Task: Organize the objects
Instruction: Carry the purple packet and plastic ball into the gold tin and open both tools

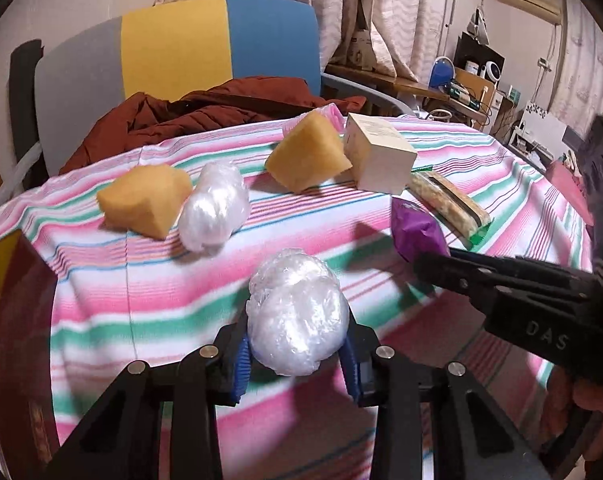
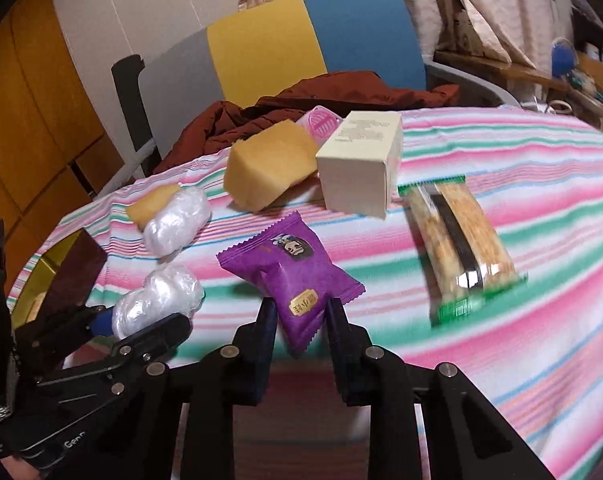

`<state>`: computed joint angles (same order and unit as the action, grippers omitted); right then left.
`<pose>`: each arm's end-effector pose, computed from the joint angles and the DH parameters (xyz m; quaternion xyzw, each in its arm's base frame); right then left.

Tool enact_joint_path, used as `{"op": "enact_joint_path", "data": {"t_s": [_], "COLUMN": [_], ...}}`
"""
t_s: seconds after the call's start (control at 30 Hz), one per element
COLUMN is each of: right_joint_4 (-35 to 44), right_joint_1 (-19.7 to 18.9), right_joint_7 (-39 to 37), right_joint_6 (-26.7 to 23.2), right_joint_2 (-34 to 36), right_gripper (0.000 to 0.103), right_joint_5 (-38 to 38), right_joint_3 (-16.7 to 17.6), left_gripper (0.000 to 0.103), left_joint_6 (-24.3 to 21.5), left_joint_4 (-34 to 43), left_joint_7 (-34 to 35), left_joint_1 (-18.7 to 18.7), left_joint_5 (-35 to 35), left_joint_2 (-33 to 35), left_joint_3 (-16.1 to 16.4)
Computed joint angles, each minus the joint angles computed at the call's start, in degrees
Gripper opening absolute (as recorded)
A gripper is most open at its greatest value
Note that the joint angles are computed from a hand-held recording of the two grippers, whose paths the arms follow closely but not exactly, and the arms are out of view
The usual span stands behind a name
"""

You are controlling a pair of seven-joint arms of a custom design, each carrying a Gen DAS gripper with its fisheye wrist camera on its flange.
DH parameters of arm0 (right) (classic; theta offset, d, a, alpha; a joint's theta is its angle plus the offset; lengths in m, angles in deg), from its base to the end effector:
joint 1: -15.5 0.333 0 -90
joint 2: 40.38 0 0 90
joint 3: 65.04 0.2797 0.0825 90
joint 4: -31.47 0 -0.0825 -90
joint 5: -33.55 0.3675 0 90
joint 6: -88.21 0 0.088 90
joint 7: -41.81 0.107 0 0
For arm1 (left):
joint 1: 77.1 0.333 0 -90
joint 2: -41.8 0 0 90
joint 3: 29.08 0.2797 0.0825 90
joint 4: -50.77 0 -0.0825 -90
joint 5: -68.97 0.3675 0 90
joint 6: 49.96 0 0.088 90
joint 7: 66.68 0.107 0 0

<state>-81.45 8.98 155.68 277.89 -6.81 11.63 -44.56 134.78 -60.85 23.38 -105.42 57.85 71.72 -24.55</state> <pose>0.6077 0.1697 0.2652 -0.6801 0.6184 -0.1406 0.3679 0.5916 -0.2455 0.2806 -0.5729 0.7319 -0.3152 0.1916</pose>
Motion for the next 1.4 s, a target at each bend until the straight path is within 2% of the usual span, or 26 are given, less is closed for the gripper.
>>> {"op": "enact_joint_path", "data": {"t_s": [0.13, 0.17, 0.23, 0.37, 0.47, 0.53, 0.63, 0.7, 0.73, 0.77, 0.8, 0.83, 0.87, 0.9, 0.93, 0.97, 1.0, 1.07, 1.1, 1.13, 1.2, 1.23, 1.27, 1.3, 1.37, 1.4], "right_joint_4": [-4.8, -5.8, -7.5, -10.0, -11.3, -12.1, -12.3, -11.9, -12.5, -12.9, -13.0, -12.8, -12.9, -12.4, -10.8, -8.7, -7.2, -5.0, -4.3, -3.9, -4.6, -4.8, -5.0, -5.3, -6.2, -6.9], "right_joint_1": [1.0, 1.6, 1.2, 1.5, 1.5, 3.3, 6.8, 5.6, 6.9, 9.5, 10.4, 13.3, 16.1, 16.8, 15.5, 12.3, 11.0, 11.7, 9.8, 9.5, 10.6, 9.4, 6.1, 4.3, 5.0, 7.0], "right_joint_7": [2.3, 3.1, 5.1, 9.2, 12.1, 13.5, 14.7, 16.6, 15.5, 15.2, 15.1, 15.1, 11.8, 8.9, 9.0, 12.1, 12.1, 9.6, 8.3, 7.3, 6.4, 6.0, 5.7, 5.6, 5.5, 5.6], "right_joint_6": [2.8, 3.6, 4.8, 6.4, 7.5, 8.4, 7.7, 7.5, 7.9, 8.9, 10.1, 10.7, 10.4, 9.3, 7.8, 6.1, 4.2, 0.8, -0.1, 0.1, 1.6, 1.9, 1.9, 1.9, 1.6, 1.5], "right_joint_2": [-2.9, -3.6, -4.5, -6.2, -7.1, -8.0, -8.9, -8.7, -9.3, -9.8, -9.9, -10.2, -10.5, -10.5, -9.7, -8.5, -7.6, -6.2, -5.2, -4.4, -4.3, -4.0, -3.5, -3.3, -4.0, -4.8], "right_gripper": [0.025, 0.025, 0.025, 0.024, 0.023, 0.021, 0.021, 0.022, 0.025, 0.026, 0.040, 0.056, 0.062, 0.063, 0.063, 0.063, 0.063, 0.063, 0.062, 0.061, 0.060, 0.053, 0.050, 0.047, 0.048, 0.048], "right_joint_5": [0.3, 0.3, -0.9, -3.3, -5.4, -5.9, -6.7, -10.5, -9.0, -7.7, -7.7, -7.1, -3.2, -0.8, -2.3, -7.7, -9.0, -7.9, -8.0, -7.6, -5.8, -5.5, -6.2, -6.5, -5.8, -5.0], "right_joint_3": [-1.2, -1.9, -1.6, -1.5, -1.3, -2.7, -5.3, -4.2, -5.2, -7.7, -8.6, -11.5, -13.4, -13.4, -12.1, -9.2, -7.7, -7.4, -5.3, -4.8, -5.9, -4.5, -1.2, 0.7, 0.4, -1.4], "left_gripper": [0.037, 0.037, 0.037, 0.036, 0.036, 0.036, 0.036, 0.036, 0.036, 0.036, 0.036, 0.036, 0.036, 0.036, 0.036, 0.036, 0.036, 0.036, 0.036, 0.036, 0.036, 0.036, 0.036, 0.036, 0.036, 0.036], "left_joint_6": [1.7, 2.0, 2.6, 4.1, 5.8, 7.6, 9.0, 9.6, 9.8, 10.1, 10.1, 9.9, 9.9, 10.5, 11.2, 11.4, 11.6, 12.5, 12.9, 13.4, 14.2, 14.5, 14.6, 14.9, 15.2, 15.4], "left_joint_4": [-2.9, -3.5, -4.9, -8.0, -11.4, -13.9, -17.2, -18.9, -19.5, -20.0, -20.3, -20.8, -20.9, -21.2, -21.6, -21.7, -21.8, -22.3, -22.6, -22.9, -23.4, -23.5, -23.5, -23.5, -23.7, -23.8], "left_joint_7": [0.2, 0.1, -0.1, 0.3, 0.8, 1.4, 2.3, 2.6, 3.0, 3.1, 2.6, 2.0, 1.5, 0.8, 0.4, 0.6, 0.8, 0.8, 0.2, -0.7, -3.1, -4.1, -4.8, -5.4, -6.7, -7.4], "left_joint_1": [2.6, 2.3, 1.8, 4.6, 8.3, 12.7, 14.7, 16.4, 16.1, 16.4, 17.8, 19.1, 20.2, 22.2, 22.9, 22.2, 21.4, 22.0, 23.2, 25.0, 28.3, 29.1, 29.4, 29.4, 29.8, 30.4], "left_joint_5": [-1.3, -1.7, -2.7, -4.7, -5.8, -5.4, -5.3, -4.5, -4.7, -4.6, -4.1, -3.7, -3.2, -2.1, -1.4, -1.2, -1.2, 0.1, 1.3, 3.0, 6.3, 7.4, 8.2, 8.8, 10.1, 11.1], "left_joint_2": [-1.5, -1.9, -2.7, -4.7, -6.9, -8.3, -10.2, -11.0, -11.3, -11.5, -11.5, -11.6, -11.4, -11.2, -11.2, -11.2, -11.2, -11.1, -10.9, -10.7, -10.3, -10.2, -10.1, -10.0, -10.0, -9.9], "left_joint_3": [-2.7, -2.5, -2.1, -5.0, -9.0, -13.6, -15.9, -17.6, -17.3, -17.5, -18.7, -19.8, -20.7, -22.4, -23.0, -22.3, -21.7, -22.1, -23.1, -24.5, -26.9, -27.4, -27.4, -27.3, -27.4, -27.7]}}
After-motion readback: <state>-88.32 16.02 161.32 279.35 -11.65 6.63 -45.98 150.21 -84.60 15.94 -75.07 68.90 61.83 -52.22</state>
